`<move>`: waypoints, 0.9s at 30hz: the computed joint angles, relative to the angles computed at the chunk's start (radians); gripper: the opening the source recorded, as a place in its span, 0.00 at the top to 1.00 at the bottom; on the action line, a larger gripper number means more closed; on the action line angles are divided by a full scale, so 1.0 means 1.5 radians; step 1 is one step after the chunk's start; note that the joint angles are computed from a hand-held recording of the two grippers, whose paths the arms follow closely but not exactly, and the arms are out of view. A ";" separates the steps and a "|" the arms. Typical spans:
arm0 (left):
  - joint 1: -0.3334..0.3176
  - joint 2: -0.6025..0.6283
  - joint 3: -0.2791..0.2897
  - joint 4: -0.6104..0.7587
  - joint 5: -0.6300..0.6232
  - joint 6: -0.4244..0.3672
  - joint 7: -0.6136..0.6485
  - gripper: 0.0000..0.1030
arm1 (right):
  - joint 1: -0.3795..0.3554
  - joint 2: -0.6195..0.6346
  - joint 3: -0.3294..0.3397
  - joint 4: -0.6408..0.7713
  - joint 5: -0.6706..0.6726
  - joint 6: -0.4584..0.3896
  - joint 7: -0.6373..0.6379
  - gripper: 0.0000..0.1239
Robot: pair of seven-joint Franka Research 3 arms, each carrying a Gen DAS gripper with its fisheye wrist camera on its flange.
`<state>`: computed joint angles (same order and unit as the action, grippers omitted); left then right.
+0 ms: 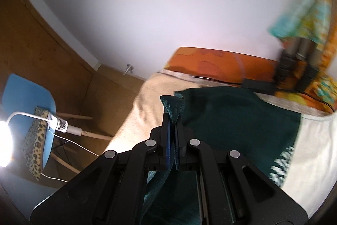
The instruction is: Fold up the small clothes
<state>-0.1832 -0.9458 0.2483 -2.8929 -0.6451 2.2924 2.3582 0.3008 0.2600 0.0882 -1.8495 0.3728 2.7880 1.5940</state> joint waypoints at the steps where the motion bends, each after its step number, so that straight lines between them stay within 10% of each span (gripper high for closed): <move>1: -0.011 -0.002 -0.005 -0.005 -0.005 -0.003 0.001 1.00 | -0.004 -0.010 -0.002 -0.015 0.003 0.003 -0.003 0.97; 15: -0.081 0.041 -0.055 -0.028 -0.034 -0.029 0.014 1.00 | -0.023 -0.069 -0.074 -0.139 -0.193 -0.009 0.205 0.96; 17: -0.072 0.034 -0.061 -0.027 -0.020 -0.041 0.006 0.89 | -0.033 -0.069 -0.067 -0.139 -0.182 -0.014 0.202 0.92; 20: -0.066 0.011 -0.060 -0.029 -0.011 -0.073 0.002 0.86 | -0.026 -0.089 -0.078 -0.152 -0.242 -0.017 0.249 0.56; 27: -0.014 -0.117 -0.030 -0.051 0.046 -0.179 -0.002 0.86 | -0.053 -0.219 -0.050 -0.263 -0.244 0.037 0.236 0.53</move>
